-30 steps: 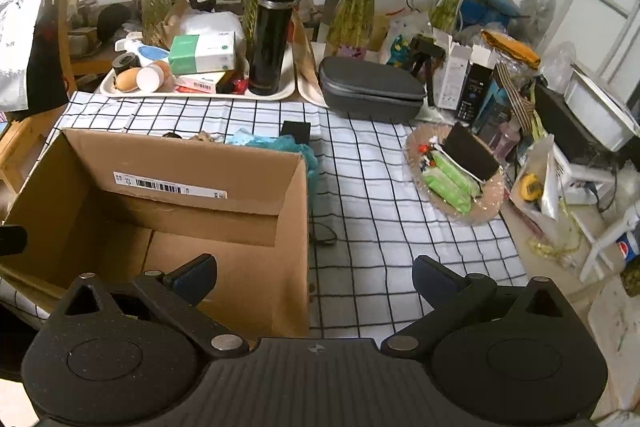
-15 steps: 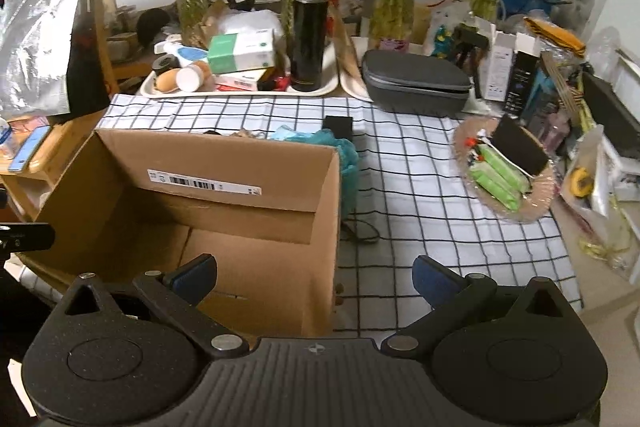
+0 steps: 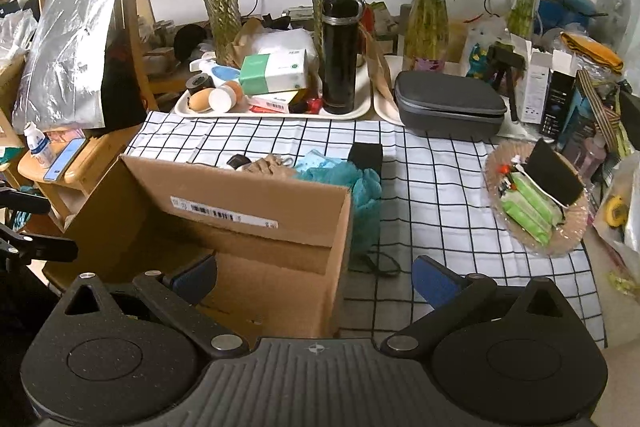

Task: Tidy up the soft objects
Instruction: 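Close the right gripper on the black foam sponge while the left gripper lowers toward the tissue pack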

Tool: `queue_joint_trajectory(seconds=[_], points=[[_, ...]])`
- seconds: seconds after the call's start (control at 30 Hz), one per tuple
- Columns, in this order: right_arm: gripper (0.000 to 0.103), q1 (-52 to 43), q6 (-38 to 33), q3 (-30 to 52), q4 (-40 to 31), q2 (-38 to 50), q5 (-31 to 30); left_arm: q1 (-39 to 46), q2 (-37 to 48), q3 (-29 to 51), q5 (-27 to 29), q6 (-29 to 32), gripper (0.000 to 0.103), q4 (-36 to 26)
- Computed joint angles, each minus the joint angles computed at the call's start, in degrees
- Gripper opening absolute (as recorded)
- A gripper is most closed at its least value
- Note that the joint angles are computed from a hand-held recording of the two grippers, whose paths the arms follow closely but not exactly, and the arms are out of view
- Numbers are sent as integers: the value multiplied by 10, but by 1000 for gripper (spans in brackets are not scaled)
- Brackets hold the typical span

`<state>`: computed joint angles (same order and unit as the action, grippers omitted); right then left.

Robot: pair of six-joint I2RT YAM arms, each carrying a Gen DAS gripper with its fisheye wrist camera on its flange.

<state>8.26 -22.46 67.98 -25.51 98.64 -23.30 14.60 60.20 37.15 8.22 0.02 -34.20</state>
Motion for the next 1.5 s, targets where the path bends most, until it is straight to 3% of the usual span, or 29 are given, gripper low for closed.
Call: queue_joint_trajectory(seconds=[0.13,0.3,0.6,0.87,1.27,1.5], points=[[103,-1,5,15,13,24,10,23,19,12,17,16,103,12],[103,-16,2,41,35,57,-21,46,46,31,33,45,103,26],[103,-12,-17,169,-5,159,-13,84,119,64,46,76,103,79],[103,-10,-11,269,0,260,-31,119,206,94,104,50,103,150],[103,8,60,450,-4,427,-45,114,355,148,100,42,103,265],[103,28,51,577,-47,520,-28,122,427,187,102,38,103,303]])
